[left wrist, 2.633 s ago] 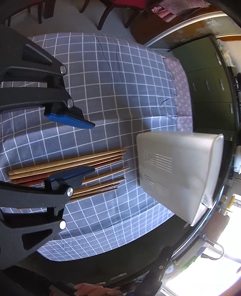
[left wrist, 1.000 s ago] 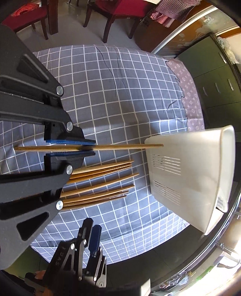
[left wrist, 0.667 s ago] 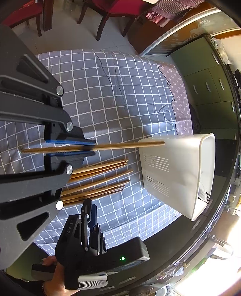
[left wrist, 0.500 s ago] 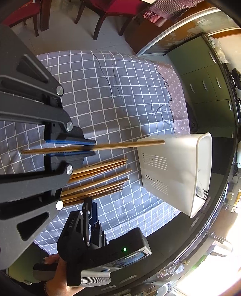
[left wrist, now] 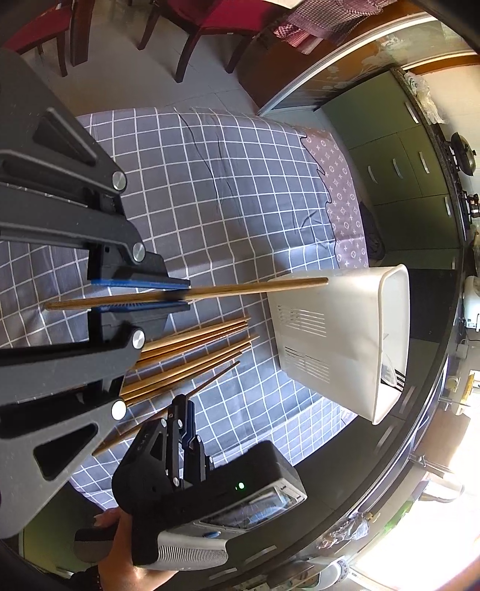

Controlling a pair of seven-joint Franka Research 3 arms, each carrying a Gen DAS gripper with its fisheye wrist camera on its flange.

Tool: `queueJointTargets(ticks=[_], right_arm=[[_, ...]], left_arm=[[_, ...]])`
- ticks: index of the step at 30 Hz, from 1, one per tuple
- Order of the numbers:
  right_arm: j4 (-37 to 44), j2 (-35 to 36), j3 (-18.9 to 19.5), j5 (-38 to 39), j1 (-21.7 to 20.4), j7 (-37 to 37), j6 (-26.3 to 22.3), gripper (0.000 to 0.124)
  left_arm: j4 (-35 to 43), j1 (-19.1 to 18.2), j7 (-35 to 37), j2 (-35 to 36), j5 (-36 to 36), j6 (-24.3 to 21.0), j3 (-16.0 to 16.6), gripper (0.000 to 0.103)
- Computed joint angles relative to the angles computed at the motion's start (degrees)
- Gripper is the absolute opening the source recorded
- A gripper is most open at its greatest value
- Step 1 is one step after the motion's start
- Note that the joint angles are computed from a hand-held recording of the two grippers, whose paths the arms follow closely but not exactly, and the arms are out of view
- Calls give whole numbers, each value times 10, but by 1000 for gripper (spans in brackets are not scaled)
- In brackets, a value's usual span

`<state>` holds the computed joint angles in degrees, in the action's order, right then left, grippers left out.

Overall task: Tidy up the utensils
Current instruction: 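Lift the chopsticks upright with both tools toward the white caddy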

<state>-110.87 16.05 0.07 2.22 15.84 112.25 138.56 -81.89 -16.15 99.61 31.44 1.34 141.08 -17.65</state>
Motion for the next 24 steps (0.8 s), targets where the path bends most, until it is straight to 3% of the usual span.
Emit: queueJointTargets(ticks=[4, 11, 15, 24], right_arm=[[-57, -57, 0, -7, 0, -1, 67, 7], [-147, -163, 7, -117, -9, 76, 164, 7], [-189, -214, 26, -155, -36, 95, 184, 7], [-212, -235, 44, -126, -61, 71, 203, 7]], left_arm=[[-18, 5, 6, -14, -1, 20, -3, 6], [-35, 9, 15, -28, -6, 42, -7, 6], [-42, 8, 18, -34, -5, 51, -8, 6], [-46, 9, 25, -40, -11, 64, -12, 6]])
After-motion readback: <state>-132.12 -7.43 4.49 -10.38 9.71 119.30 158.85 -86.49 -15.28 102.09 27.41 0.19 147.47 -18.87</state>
